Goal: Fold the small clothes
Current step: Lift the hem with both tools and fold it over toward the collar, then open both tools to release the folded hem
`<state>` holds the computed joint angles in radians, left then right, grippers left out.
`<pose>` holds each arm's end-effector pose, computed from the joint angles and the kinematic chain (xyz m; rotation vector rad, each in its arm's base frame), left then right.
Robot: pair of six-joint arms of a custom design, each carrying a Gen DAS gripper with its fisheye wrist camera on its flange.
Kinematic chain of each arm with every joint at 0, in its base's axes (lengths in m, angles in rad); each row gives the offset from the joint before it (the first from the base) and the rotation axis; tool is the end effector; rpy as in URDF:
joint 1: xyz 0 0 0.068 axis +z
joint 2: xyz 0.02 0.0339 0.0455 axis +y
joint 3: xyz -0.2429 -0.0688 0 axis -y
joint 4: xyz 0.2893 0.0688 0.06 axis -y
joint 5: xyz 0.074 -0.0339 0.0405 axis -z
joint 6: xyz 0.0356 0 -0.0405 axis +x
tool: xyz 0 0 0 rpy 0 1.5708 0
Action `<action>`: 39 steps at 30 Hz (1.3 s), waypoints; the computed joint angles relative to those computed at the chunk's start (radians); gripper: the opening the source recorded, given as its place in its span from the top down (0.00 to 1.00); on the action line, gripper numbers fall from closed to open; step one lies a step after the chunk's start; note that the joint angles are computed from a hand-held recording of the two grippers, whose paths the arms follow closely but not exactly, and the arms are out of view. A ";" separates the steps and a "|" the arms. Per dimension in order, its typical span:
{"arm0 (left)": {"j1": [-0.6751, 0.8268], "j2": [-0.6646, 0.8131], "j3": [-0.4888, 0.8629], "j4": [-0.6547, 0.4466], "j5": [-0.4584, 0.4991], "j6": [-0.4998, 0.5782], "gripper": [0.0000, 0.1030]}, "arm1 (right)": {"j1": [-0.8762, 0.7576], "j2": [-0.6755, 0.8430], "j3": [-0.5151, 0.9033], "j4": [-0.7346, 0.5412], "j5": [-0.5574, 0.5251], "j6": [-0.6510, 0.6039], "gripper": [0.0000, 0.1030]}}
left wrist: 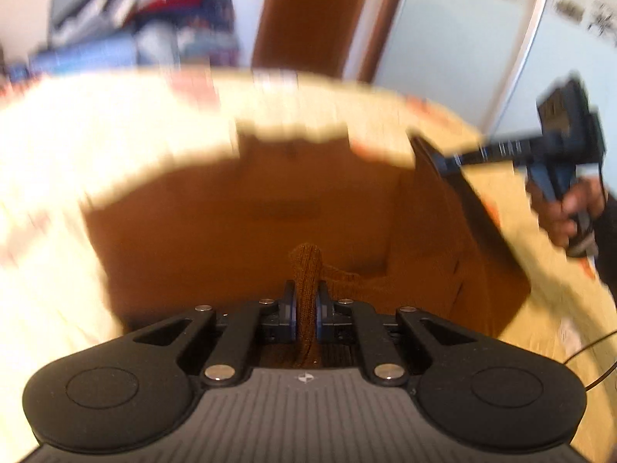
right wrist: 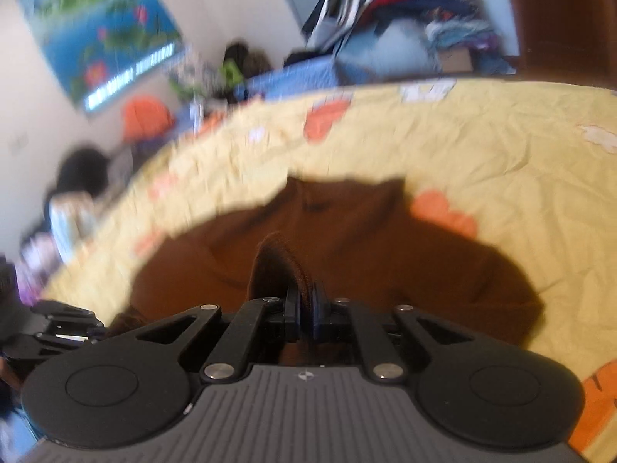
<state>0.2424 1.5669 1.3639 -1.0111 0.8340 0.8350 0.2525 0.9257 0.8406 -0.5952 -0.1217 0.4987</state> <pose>0.3448 0.0581 0.2651 0.8612 2.1814 -0.6727 0.2432 0.0672 0.2740 0.2161 2.2914 0.5331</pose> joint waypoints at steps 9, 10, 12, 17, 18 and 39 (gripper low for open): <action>-0.107 0.279 0.323 0.401 -0.142 -0.371 0.92 | -0.193 -0.012 -0.053 0.047 0.036 0.067 0.89; -0.142 0.313 0.323 0.437 -0.205 -0.368 0.92 | -0.190 0.035 -0.049 0.062 0.056 0.071 0.89; -0.211 0.393 0.370 0.427 -0.339 -0.373 0.92 | -0.176 0.132 -0.032 0.084 0.097 0.079 0.89; -0.263 0.355 0.297 0.542 -0.345 -0.428 0.92 | -0.150 0.167 -0.025 0.151 0.152 0.120 0.89; -0.262 0.347 0.292 0.556 -0.336 -0.435 0.92 | -0.159 0.163 -0.020 0.158 0.154 0.122 0.89; 0.216 0.246 0.120 0.082 -0.010 -0.466 0.12 | 0.395 -0.590 -0.335 -0.409 0.611 0.700 0.22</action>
<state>0.4584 1.8133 1.4834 -0.9287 0.8237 0.3695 0.6472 0.3356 0.5061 -1.0042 0.4890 1.1987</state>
